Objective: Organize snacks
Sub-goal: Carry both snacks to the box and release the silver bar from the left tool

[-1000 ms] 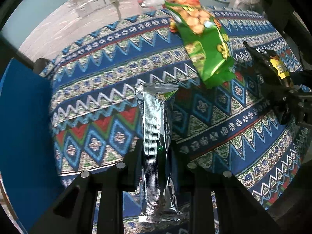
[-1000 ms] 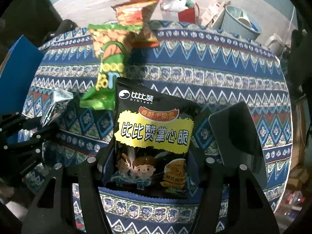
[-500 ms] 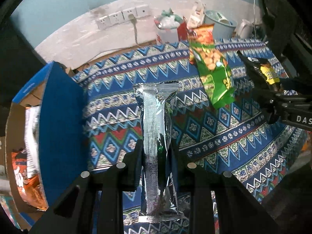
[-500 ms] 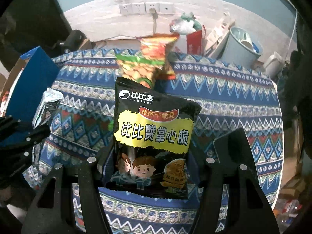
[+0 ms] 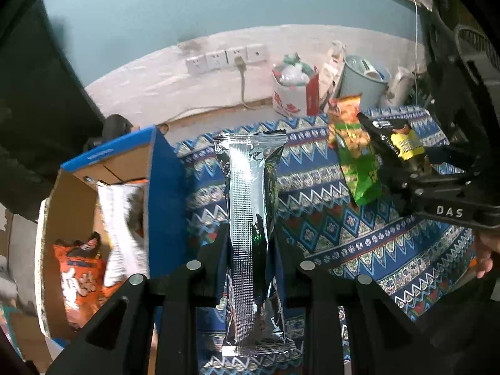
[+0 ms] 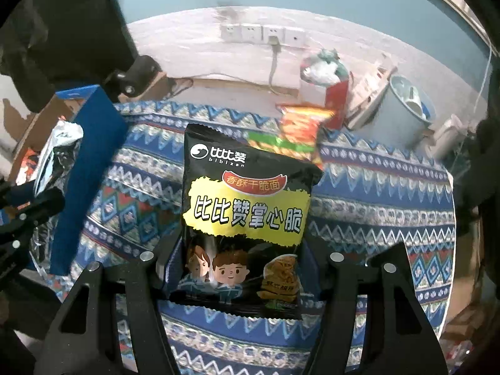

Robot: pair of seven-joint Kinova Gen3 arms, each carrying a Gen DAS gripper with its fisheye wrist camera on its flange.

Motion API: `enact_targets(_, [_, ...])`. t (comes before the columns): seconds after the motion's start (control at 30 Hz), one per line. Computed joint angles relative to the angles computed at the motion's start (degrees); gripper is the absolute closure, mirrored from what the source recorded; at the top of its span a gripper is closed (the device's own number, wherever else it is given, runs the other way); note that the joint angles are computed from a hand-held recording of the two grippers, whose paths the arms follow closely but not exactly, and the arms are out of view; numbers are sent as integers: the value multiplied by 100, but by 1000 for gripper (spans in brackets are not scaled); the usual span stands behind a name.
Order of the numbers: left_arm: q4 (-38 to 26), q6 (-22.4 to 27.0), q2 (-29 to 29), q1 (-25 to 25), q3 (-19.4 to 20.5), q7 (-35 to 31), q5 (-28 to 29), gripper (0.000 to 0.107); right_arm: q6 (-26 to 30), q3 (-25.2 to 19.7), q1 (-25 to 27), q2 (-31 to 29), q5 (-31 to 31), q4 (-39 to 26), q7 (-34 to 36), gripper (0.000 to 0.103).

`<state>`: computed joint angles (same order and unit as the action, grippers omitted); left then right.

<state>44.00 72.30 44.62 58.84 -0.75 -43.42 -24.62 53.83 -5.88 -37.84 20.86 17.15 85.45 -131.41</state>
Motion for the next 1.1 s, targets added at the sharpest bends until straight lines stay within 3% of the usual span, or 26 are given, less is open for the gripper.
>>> enact_targets(0.6, [1601,-774,-1175,-248,118,922,-413,82,233,-27,-482,320,149,-1118,189,41])
enact_targets(1.1, [2915,-1139,-1872,-741,359,1759,-701,82,591,67,-941,1135,-130,-2603,703,41])
